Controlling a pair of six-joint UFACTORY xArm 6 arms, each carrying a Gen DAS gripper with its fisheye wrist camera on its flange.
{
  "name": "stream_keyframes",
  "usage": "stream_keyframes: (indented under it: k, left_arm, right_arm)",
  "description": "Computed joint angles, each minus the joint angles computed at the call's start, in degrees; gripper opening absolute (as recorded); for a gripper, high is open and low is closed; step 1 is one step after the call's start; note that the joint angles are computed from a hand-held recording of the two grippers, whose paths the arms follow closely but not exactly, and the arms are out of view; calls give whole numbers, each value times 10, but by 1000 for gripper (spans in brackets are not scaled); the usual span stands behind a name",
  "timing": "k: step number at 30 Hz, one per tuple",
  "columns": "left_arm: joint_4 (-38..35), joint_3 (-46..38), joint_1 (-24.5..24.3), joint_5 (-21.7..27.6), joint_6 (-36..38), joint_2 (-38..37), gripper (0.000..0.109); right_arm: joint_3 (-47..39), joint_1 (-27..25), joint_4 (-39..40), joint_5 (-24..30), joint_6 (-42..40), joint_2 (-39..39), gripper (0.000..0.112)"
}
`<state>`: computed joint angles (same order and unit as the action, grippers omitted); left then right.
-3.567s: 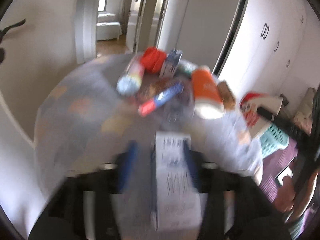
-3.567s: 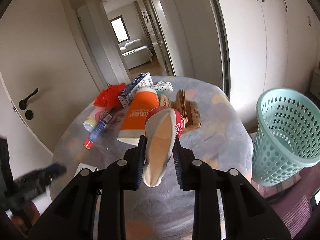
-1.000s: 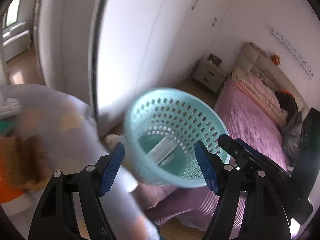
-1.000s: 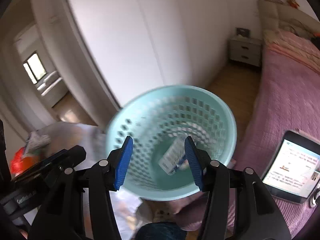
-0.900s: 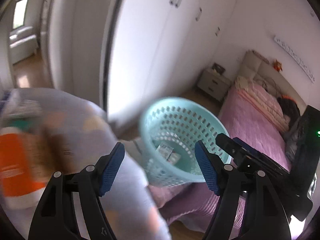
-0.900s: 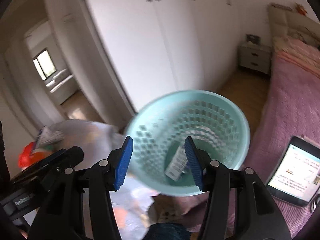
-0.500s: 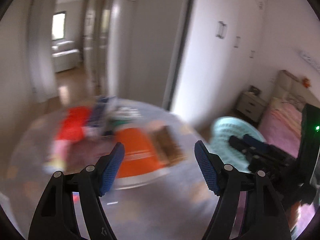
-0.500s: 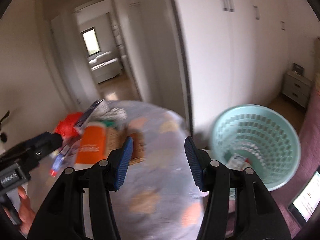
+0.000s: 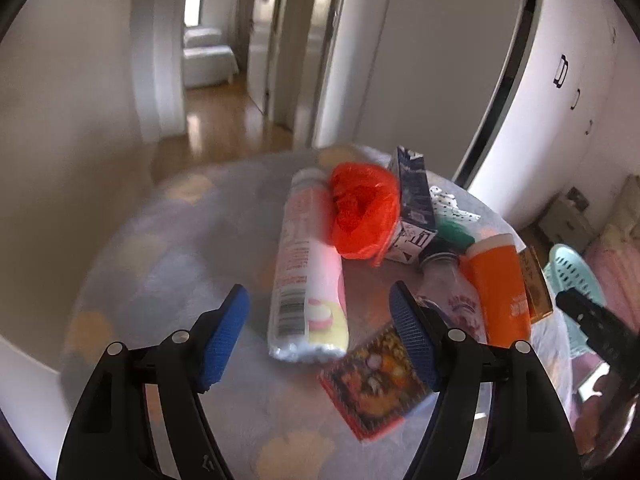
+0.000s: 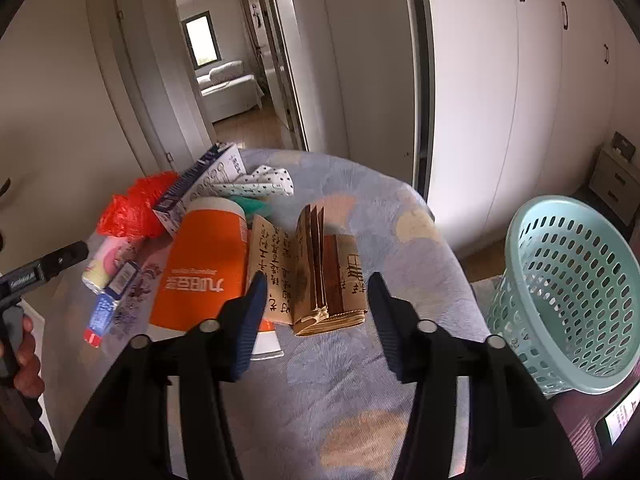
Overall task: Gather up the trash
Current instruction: 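Grasp the pink drink bottle with the left tool while the right tool grasps the brown paper bag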
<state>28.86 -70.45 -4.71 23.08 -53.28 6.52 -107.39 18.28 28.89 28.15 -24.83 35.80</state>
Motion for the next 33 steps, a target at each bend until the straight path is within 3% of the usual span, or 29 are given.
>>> stream_keyframes:
  k: [4, 7, 14, 17, 21, 23, 33]
  left_arm:
    - [-49, -53, 4, 39, 50, 50, 70]
    - [-102, -72, 11, 38, 91, 76, 68]
    - [-137, -109, 18, 70, 119, 108, 52]
    - [-126, -102, 20, 69, 112, 102, 48]
    - [-101, -78, 21, 57, 78, 83, 48]
    - [-80, -54, 19, 46, 52, 64, 47]
    - [8, 36, 17, 19, -51, -33, 47]
  right_arm:
    - [-29, -1, -4, 18, 9, 21, 39]
    - [-52, -4, 0, 34, 14, 35, 39]
    - [-98, -9, 0, 68, 25, 66, 38]
    - [-125, -10, 1, 91, 33, 85, 36]
    - [-161, -13, 8, 124, 31, 108, 11]
    - [-150, -13, 27, 121, 11, 102, 7]
    - [-27, -19, 93, 82, -82, 6, 6]
